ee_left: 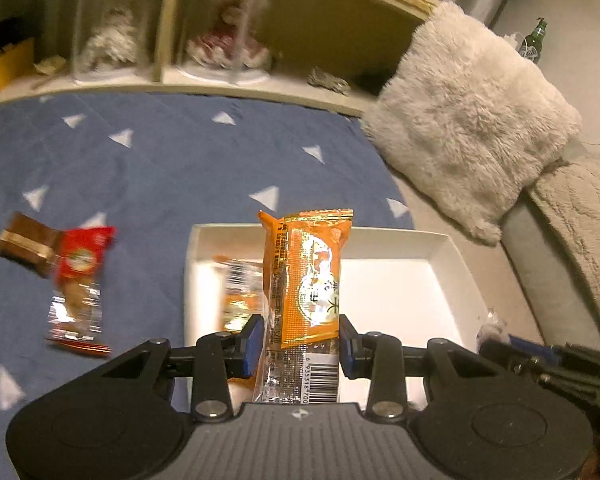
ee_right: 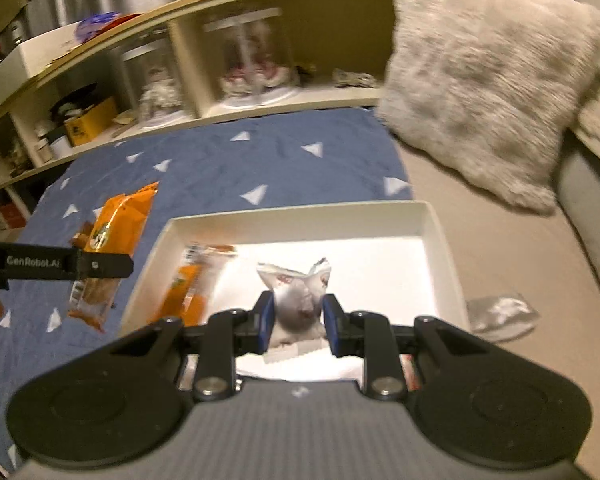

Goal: Organize snacks
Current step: 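Lower the orange bar and clear pack into the tray and open both tools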

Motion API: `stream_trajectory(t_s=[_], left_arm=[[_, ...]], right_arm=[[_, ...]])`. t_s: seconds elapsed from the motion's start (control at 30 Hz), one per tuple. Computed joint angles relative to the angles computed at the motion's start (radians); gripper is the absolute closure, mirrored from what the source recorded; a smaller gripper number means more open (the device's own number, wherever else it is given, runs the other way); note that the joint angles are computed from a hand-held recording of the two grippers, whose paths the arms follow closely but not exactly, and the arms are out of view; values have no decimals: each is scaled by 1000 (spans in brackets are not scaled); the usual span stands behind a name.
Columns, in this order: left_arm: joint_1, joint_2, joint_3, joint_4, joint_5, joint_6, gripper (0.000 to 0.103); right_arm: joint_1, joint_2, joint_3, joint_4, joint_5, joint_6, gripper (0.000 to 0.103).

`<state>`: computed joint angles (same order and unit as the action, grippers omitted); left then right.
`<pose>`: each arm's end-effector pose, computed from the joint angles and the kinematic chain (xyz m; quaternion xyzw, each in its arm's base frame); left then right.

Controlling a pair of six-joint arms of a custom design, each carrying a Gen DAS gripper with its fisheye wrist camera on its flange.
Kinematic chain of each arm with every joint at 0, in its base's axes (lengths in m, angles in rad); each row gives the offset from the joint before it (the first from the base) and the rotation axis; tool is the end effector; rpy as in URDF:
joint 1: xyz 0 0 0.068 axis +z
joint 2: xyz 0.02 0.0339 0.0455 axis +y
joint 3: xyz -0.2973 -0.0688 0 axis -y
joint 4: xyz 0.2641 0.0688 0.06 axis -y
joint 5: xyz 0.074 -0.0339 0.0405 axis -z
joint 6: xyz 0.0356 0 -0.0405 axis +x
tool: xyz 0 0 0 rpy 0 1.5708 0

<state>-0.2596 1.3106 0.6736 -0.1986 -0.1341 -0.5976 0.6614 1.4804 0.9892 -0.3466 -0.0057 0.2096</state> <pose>0.2572 -0.0634 0.2109 -0.1803 0.9138 -0.0922 0.3521 0.2585 0.2014 0.2565 -0.2101 0.9096 0.1536 0.3238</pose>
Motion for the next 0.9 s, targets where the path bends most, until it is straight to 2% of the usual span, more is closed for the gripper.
stream_trajectory(t_s=[0.37, 0.6, 0.8, 0.87, 0.9], left_arm=[[-32, 310, 117, 183, 61, -70, 63], [-21, 431, 165, 240, 91, -112, 63], [2, 481, 167, 251, 96, -125, 62], [10, 491, 168, 250, 95, -119, 58], [12, 491, 166, 254, 90, -113, 53]], right_arm=[[-149, -2, -92, 23, -65, -50, 72], [-187, 28, -113, 21, -147, -52, 72], [-176, 69, -102, 35, -150, -43, 72], [-172, 98, -86, 39, -146, -43, 72], [-169, 111, -79, 38, -144, -42, 71]])
